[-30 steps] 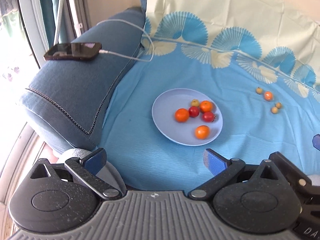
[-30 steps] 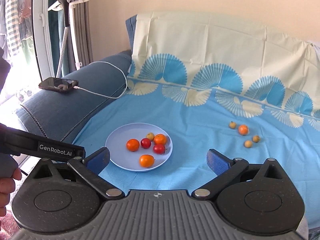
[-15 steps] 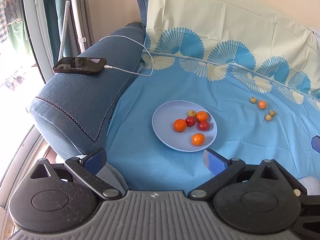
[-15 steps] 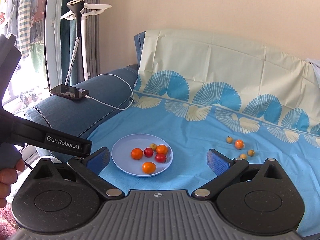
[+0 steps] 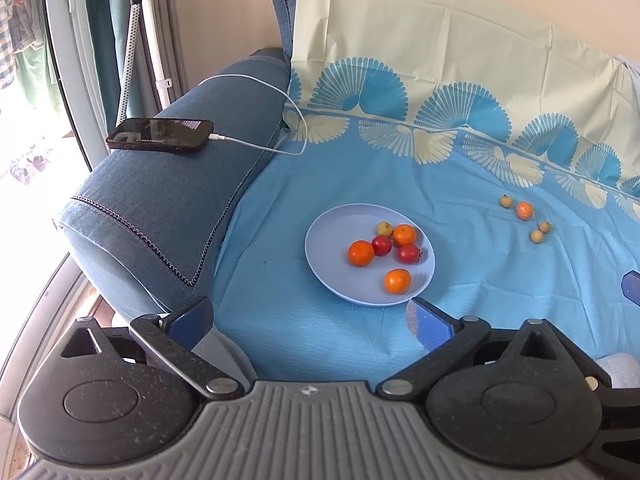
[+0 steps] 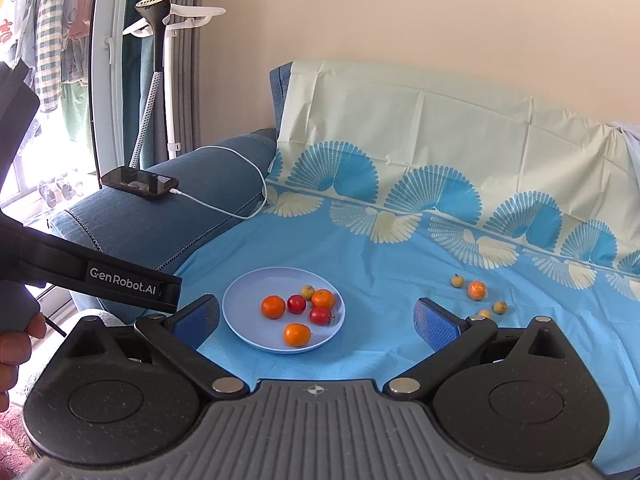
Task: Organize fruits
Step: 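Withdraw both tools from the plate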
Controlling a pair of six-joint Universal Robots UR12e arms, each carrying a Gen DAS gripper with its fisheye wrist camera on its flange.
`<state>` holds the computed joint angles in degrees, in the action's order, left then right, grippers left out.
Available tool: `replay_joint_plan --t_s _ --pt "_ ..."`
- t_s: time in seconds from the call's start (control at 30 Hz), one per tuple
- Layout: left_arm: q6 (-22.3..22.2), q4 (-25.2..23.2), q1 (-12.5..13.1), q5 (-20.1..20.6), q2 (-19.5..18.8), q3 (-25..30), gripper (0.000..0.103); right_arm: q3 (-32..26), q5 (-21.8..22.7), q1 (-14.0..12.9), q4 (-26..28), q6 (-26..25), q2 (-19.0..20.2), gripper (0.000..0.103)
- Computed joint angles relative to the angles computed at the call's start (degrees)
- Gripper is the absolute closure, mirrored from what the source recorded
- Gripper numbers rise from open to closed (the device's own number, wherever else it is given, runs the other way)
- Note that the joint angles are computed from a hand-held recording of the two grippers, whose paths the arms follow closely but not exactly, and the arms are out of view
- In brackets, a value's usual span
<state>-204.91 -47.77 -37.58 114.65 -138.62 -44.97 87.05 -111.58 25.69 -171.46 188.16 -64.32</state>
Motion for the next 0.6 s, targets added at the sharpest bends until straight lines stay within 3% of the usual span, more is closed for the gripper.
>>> replay_joint_plan --t_s 0.37,0.6 --pt "0.99 -4.13 0.14 -0.11 -2.29 4.02 0.0 0.11 1.48 -0.83 1.33 1.66 0.19 0.001" --pt "2.07 -8.7 0.15 0.11 -5.66 9.99 0.0 -0.05 2.14 -2.01 3.47 4.93 0.47 0.001"
